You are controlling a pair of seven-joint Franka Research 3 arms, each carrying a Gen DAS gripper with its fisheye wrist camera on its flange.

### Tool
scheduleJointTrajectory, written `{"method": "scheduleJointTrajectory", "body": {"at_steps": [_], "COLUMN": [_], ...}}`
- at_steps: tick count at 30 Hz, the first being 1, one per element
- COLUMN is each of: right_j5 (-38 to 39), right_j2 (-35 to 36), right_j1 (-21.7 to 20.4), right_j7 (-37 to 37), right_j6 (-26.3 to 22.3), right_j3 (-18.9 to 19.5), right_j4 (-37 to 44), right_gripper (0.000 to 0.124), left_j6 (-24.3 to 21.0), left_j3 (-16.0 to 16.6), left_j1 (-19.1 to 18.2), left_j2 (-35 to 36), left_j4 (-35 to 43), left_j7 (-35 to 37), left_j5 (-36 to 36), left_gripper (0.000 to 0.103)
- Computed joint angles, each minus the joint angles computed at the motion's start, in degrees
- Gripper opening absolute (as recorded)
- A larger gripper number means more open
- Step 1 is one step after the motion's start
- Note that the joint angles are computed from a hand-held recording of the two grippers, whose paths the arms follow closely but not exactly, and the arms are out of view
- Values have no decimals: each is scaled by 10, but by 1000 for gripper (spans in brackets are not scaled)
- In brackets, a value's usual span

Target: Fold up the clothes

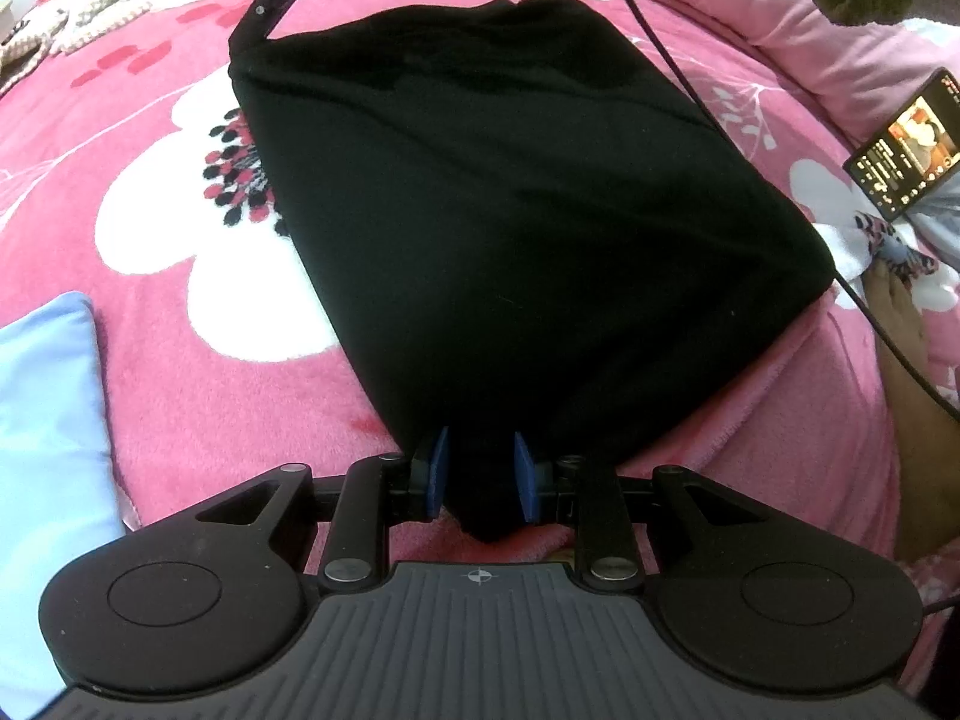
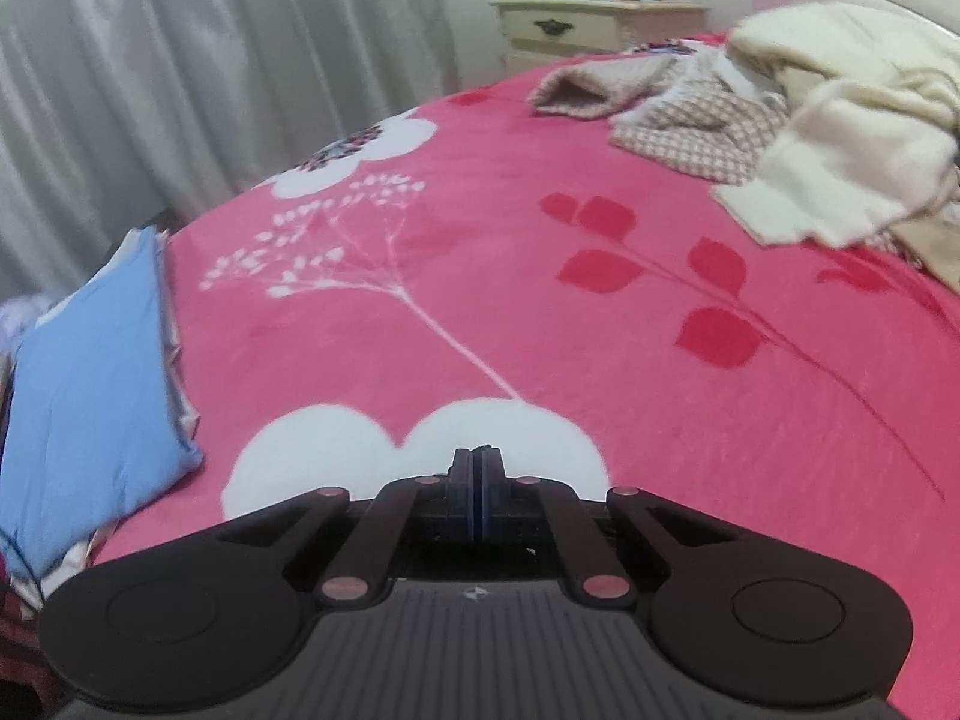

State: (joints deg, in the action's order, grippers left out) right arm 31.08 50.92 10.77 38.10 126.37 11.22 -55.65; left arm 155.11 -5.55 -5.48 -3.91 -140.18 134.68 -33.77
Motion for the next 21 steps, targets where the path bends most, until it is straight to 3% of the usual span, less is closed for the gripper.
{"method": "scheduleJointTrajectory", "body": {"at_steps": [5, 8, 11, 17, 21], "right_j5": [34, 42, 25, -10, -20], "right_j2": [11, 44, 49, -70, -111], "right_j1": [-9, -24, -39, -46, -38], "right_j7": [59, 114, 88, -46, -95], "right_j6": [51, 12, -56, -63, -56], "right_j3": [5, 10, 11, -12, -24], "right_j4": [6, 76, 108, -76, -145], "right_gripper": [3, 6, 7, 15, 36], "left_j6": [0, -2, -4, -5, -5], "left_j3": [0, 0, 0, -1, -2], "left_j1": [1, 1, 2, 3, 3], "left_j2": [1, 2, 3, 3, 3], "left_j4": [2, 3, 5, 6, 6], "left_j7": [0, 0, -1, -2, -10], "left_j5": [0, 1, 1, 3, 9], "left_gripper": [24, 24, 24, 24, 24]}}
